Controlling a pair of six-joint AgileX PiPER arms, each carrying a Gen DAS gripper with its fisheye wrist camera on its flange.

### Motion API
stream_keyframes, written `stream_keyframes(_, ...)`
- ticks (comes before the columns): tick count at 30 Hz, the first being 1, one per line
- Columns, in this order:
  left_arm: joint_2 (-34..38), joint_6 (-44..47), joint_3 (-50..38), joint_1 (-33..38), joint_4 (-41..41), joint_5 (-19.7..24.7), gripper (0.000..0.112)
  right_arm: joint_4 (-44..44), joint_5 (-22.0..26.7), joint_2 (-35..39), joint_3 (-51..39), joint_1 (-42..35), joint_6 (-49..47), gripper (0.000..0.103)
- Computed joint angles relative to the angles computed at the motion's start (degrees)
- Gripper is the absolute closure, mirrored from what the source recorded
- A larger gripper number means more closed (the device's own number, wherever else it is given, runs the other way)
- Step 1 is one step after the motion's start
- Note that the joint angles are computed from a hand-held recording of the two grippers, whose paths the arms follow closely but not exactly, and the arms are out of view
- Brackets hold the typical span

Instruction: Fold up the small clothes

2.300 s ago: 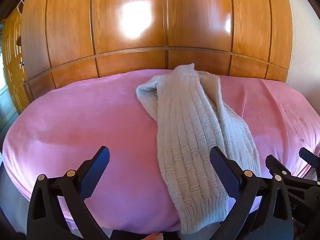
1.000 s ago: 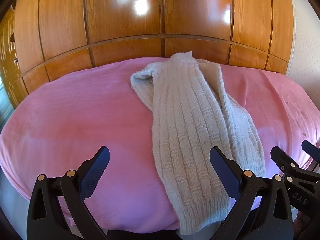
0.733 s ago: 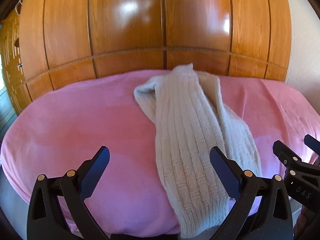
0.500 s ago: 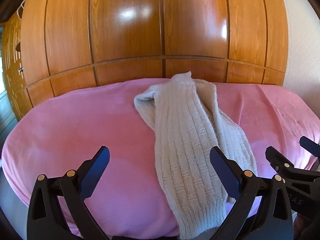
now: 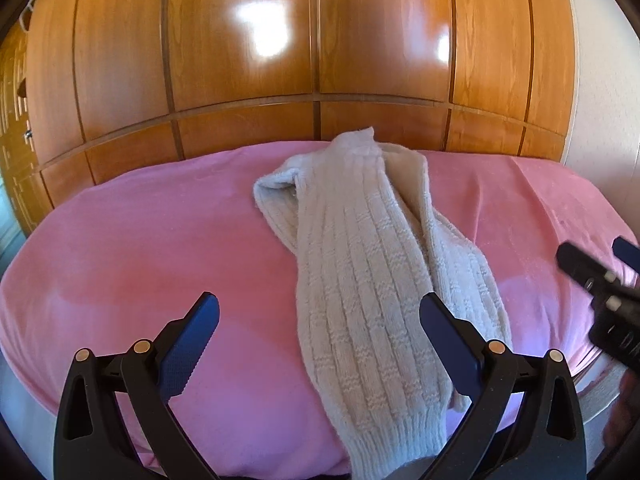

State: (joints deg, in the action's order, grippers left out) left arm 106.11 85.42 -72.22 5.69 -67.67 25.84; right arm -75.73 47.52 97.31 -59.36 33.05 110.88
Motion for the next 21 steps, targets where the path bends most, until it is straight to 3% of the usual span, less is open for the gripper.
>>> stream_keyframes(3, 1.5, -4.6, -1.9, -0.9, 4.3, -0.1, 0.013, 0.3, -0.8, 0.3, -0.2, -1.2, -0.8, 0.002)
stream_keyframes(11, 6.1, -8.9, -5.6, -3.7, 11.6, -0.6, 0.014, 3.6, -10.4, 1.7, 1.1, -7.2, -2.5, 0.002)
stream_keyframes(15, 9.5, -13.7, -7.8, -5.2, 18.8, -0.4, 0.027, 5.3, -18.2, 3.4, 1.2, -10.9, -4.8, 0.003)
stream_keyframes(17, 11.4, -16.4, -8.9, -5.5, 22.3, 0.3, 0.028, 7.0, -22.3, 4.3, 0.9, -12.8, -6.9, 0.004)
stream_keyframes(19, 12.5, -15.5, -9.2, -5.1, 21.9, 1.1, 0.034, 8.5, -26.5, 5.6, 0.1, -14.4, -9.5, 0.009)
stream_keyframes(21, 12.8, -11.3, -9.2, -3.8, 18.1, 4.1, 0.05, 13.6, -31.4, 7.6, -1.4, -16.0, -16.6, 0.011)
